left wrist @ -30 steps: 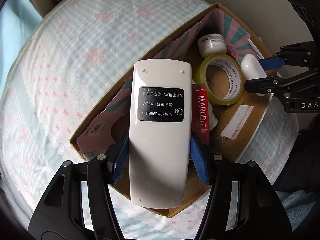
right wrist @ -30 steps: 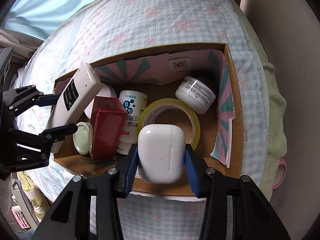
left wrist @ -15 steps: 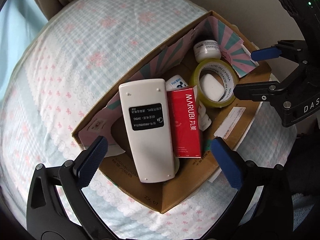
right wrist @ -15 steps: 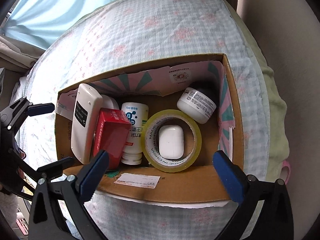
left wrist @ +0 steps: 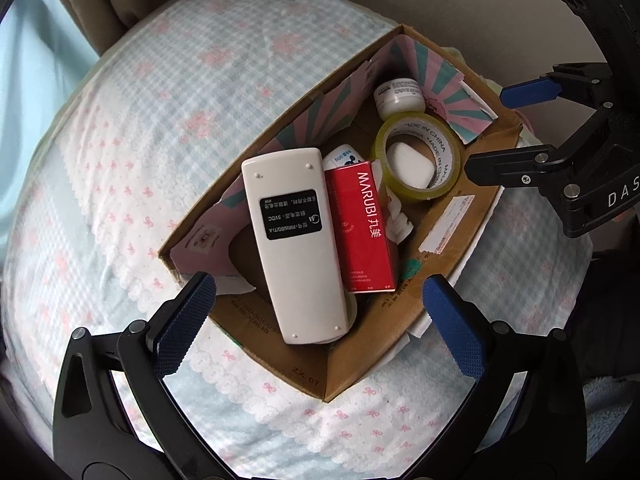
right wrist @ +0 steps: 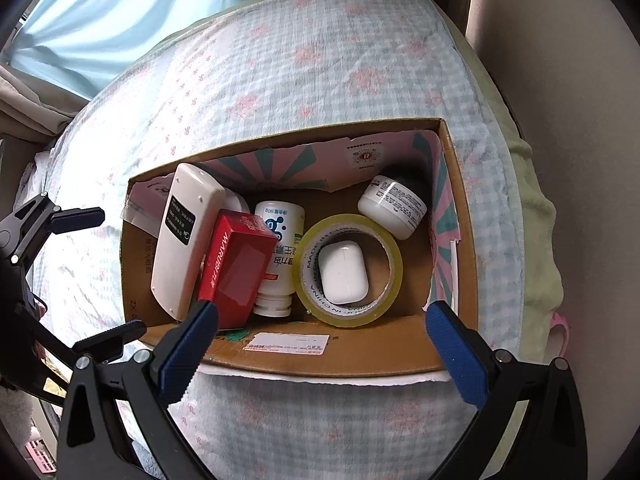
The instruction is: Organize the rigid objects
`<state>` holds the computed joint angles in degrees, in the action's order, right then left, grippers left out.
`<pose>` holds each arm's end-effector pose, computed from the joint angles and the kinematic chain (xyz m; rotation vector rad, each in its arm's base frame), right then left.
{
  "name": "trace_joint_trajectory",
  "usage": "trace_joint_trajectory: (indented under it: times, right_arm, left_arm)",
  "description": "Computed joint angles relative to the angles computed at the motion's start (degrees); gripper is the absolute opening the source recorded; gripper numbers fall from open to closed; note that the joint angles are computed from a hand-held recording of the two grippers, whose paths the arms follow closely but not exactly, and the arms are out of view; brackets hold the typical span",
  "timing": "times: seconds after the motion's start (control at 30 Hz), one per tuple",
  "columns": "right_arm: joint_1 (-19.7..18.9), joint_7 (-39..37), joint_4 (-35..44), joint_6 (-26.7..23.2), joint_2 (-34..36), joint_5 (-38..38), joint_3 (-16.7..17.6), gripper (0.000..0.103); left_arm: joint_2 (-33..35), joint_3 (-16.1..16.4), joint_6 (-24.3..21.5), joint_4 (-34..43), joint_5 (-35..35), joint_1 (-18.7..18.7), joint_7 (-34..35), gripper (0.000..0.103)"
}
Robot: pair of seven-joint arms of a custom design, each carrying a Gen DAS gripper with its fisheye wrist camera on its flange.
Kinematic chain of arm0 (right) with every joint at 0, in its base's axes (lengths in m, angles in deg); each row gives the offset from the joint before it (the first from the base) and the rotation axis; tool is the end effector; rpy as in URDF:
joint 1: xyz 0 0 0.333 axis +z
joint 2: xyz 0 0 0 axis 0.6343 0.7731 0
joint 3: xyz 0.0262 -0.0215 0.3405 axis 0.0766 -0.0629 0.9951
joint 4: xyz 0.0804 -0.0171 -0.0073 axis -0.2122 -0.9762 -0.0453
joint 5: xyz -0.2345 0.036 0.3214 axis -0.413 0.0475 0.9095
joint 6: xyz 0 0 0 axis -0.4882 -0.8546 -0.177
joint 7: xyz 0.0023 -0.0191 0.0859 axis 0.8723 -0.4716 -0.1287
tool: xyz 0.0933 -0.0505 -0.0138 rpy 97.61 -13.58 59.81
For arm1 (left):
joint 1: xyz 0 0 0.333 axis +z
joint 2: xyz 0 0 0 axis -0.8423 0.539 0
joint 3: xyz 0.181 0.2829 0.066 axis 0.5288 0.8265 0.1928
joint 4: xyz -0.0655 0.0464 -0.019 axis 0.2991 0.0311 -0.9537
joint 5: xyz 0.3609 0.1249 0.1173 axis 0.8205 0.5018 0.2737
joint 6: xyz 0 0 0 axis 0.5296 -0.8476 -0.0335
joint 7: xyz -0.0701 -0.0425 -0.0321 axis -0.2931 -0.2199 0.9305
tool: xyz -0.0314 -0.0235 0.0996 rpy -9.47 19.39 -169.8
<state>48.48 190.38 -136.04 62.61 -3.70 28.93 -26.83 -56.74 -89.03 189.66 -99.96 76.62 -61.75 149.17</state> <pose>0.5933 0.1068 0.5444 -1.8575 2.1614 -0.0045 0.6808 -0.1816 0.5703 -0.9410 2.9254 -0.3293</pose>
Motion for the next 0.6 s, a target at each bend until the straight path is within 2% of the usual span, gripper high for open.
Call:
trace_joint_trajectory:
  times: [0.17, 0.3, 0.47, 0.6]
  right_arm:
    - [0.9, 2.9, 2.1, -2.1, -2.0, -2.4, 0.7, 0.103]
    - [2.2, 6.8, 6.9, -4.4, -2.8, -6.7, 1.9, 0.103]
    - [4.8, 12.4, 15.4, -6.3, -4.0, -11.2, 4.0, 0.103]
    - [7.9, 19.4, 22.4, -6.3, -4.6, -18.6, 6.6, 0.103]
  left_arm:
    - [-3.2, 0.2, 0.3, -0.9, -3.3, 2.0, 0.4, 0.103]
    - [-6.3, 1.1, 0.1, 0.4, -7.5, 4.5, -0.2, 0.103]
    - [-12.2, 3.7, 4.7, 1.4, -11.8, 8.0, -1.2, 0.103]
    - [-17.7, 6.6, 9.9, 0.7, -17.6, 11.5, -2.4, 0.103]
